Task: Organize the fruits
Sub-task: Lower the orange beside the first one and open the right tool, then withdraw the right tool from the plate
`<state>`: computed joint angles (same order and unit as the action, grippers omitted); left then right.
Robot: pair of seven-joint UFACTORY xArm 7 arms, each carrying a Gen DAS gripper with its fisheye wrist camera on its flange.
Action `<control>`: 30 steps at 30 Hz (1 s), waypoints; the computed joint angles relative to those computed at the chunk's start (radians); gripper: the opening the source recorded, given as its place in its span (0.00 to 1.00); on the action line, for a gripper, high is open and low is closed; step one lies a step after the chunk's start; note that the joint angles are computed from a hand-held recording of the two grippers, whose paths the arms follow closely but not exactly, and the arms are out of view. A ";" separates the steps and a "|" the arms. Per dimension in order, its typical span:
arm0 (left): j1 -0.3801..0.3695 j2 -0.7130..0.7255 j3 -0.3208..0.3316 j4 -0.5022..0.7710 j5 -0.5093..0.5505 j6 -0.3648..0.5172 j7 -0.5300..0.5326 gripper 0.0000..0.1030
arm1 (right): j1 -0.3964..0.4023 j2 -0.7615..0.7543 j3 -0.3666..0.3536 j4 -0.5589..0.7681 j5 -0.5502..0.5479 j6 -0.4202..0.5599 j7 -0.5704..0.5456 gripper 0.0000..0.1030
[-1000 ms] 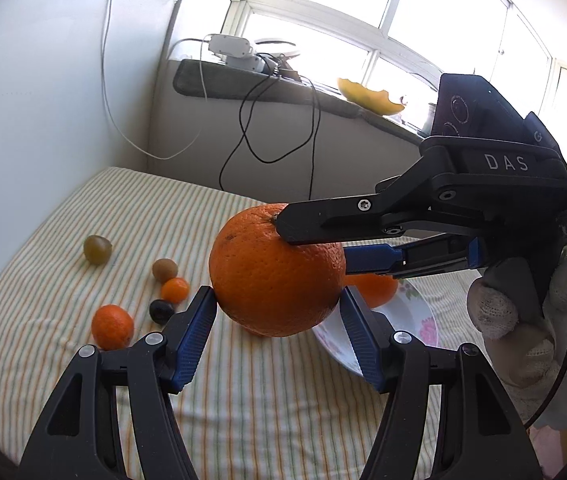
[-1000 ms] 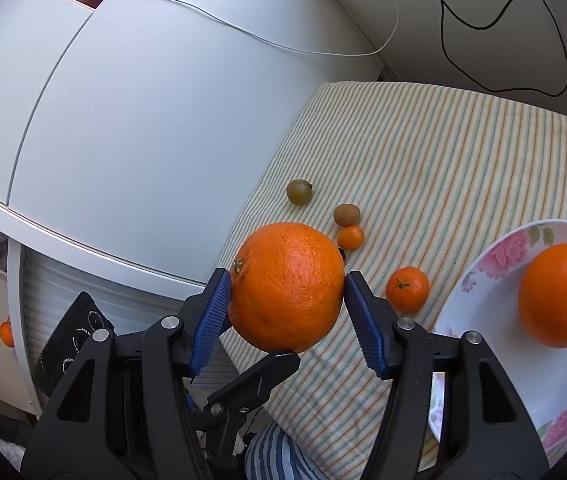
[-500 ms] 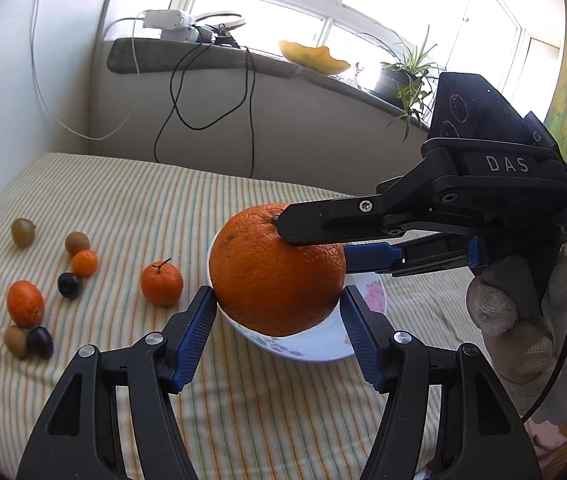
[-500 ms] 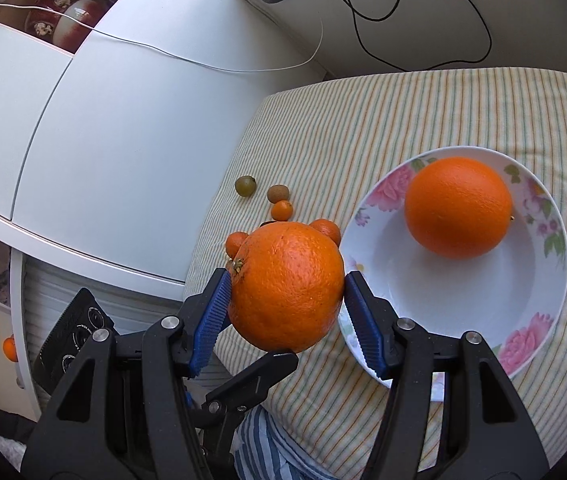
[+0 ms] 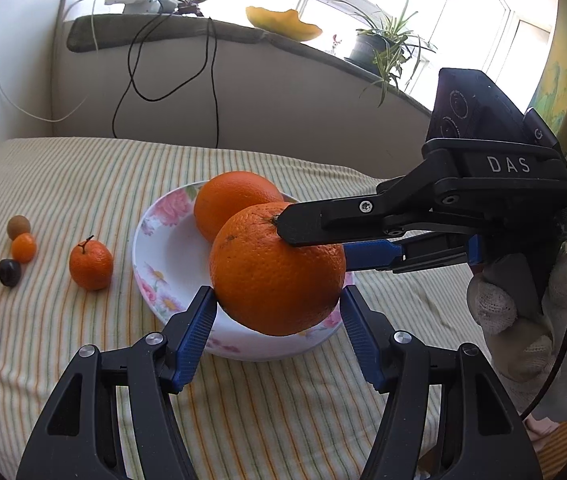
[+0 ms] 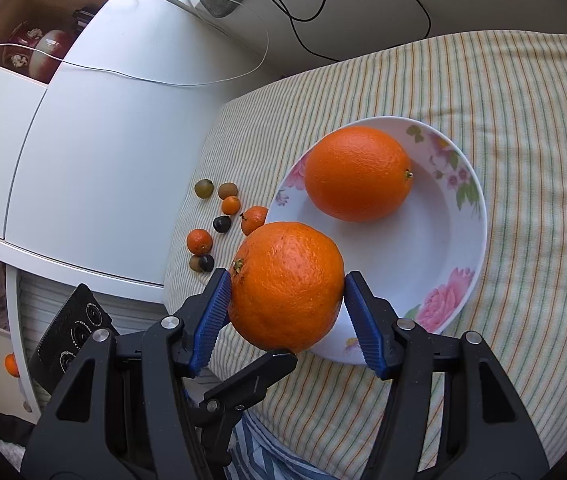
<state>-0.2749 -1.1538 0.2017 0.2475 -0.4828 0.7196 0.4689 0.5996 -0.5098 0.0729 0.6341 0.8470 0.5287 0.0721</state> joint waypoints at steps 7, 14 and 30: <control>-0.017 0.020 -0.008 0.011 -0.002 0.004 -0.001 0.62 | -0.013 -0.031 -0.013 -0.027 -0.010 0.019 0.006 0.60; -0.011 0.004 -0.016 0.016 0.009 -0.009 -0.002 0.60 | -0.042 -0.061 0.004 -0.046 -0.070 0.008 0.050 0.60; 0.052 -0.056 0.014 -0.005 0.045 0.048 0.003 0.60 | -0.049 -0.119 0.028 -0.066 -0.241 -0.055 0.151 0.65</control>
